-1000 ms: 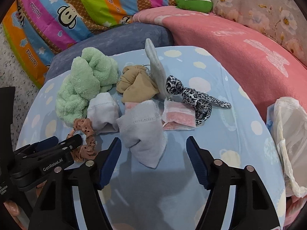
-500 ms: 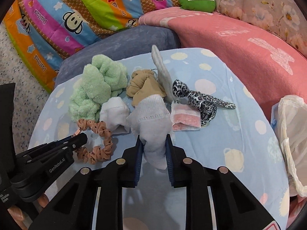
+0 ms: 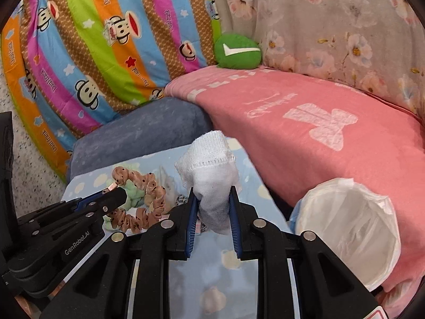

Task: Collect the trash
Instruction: 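Carry the scrunchie and sock over the bin while both tools open to drop them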

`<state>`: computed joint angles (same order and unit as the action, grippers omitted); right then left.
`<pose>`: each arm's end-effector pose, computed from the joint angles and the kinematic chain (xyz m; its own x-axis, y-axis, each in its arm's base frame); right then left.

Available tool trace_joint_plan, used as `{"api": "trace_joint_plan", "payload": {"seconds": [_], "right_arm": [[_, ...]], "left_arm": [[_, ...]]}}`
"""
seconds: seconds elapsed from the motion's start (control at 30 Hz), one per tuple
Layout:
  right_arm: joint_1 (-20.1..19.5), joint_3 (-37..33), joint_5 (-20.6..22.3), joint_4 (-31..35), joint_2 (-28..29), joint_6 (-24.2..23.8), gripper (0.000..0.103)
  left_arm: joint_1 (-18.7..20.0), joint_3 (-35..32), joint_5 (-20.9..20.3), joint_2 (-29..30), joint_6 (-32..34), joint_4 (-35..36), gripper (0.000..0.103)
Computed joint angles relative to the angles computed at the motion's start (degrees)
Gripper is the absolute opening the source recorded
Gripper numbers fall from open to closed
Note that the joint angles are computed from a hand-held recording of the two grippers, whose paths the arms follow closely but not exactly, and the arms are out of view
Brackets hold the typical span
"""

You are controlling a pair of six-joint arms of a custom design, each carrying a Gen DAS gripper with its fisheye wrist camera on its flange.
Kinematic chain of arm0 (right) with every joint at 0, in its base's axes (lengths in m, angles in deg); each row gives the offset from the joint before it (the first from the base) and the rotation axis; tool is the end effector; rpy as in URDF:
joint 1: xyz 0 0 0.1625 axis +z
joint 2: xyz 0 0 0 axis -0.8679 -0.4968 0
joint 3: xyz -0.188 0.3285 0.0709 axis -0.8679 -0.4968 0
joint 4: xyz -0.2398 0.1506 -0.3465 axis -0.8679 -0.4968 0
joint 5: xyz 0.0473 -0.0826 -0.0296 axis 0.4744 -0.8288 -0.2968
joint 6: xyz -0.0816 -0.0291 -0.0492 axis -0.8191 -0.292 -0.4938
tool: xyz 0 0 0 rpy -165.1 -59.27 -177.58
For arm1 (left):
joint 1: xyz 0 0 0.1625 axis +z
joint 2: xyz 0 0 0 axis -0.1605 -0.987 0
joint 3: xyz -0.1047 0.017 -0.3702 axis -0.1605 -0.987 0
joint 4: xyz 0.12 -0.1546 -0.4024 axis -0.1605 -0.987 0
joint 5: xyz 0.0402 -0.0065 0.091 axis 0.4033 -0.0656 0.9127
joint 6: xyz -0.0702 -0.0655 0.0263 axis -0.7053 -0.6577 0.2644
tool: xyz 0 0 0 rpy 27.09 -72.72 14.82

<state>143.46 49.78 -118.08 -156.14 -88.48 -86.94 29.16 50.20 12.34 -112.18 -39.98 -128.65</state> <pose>0.0802 -0.5010 0.3972 -0.6077 -0.6688 0.4284 -0.7941 0.5181 -0.3178 -0.4973 -0.4156 -0.0235 -0.7226 -0.5053 -0.4717 0.1945 0.5062 -0.8402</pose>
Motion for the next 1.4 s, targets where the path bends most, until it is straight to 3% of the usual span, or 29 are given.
{"api": "trace_joint_plan", "payload": {"seconds": [0.17, 0.33, 0.6, 0.8, 0.87, 0.93, 0.97, 1.0, 1.07, 1.4], "right_arm": [[-1.9, -6.46, 2.53, -0.27, 1.35, 1.04, 0.021], [-4.54, -12.6, 3.45, -0.86, 3.42, 2.04, 0.021], [-8.6, -19.8, 3.57, -1.46, 6.83, 2.25, 0.021], [-10.47, -23.04, 3.15, -1.42, 8.77, 2.7, 0.022], [-10.89, -23.72, 3.04, -1.63, 9.31, 2.76, 0.023], [-11.09, -23.83, 3.11, -2.97, 9.75, 3.04, 0.03], [-11.16, -23.72, 2.97, -4.08, 9.88, 3.34, 0.044], [-11.23, -23.5, 3.02, -4.98, 9.89, 3.79, 0.053], [-11.58, -23.23, 3.79, -6.65, 9.85, 4.73, 0.064], [-10.82, -22.52, 3.7, -6.11, 9.32, 3.49, 0.065]], "left_arm": [[0.61, -10.2, 4.46, 6.57, 10.46, -2.47, 0.01], [1.64, -18.75, 7.23, 13.17, 24.38, -11.62, 0.011], [3.5, -31.22, 6.26, 23.65, 45.24, -27.25, 0.011], [4.59, -40.12, 4.35, 30.15, 52.69, -30.9, 0.011], [4.87, -41.91, 3.87, 31.44, 54.4, -32.14, 0.015], [5.03, -42.58, 3.82, 32.03, 54.7, -33.09, 0.029], [5.02, -42.91, 4.34, 32.31, 54.2, -32.93, 0.051], [4.93, -43.37, 5.54, 32.56, 52.41, -31.15, 0.065], [4.73, -43.6, 7.41, 32.4, 48.45, -26.91, 0.068], [4.91, -37.74, 6.86, 27.79, 40.28, -21.69, 0.068]]}}
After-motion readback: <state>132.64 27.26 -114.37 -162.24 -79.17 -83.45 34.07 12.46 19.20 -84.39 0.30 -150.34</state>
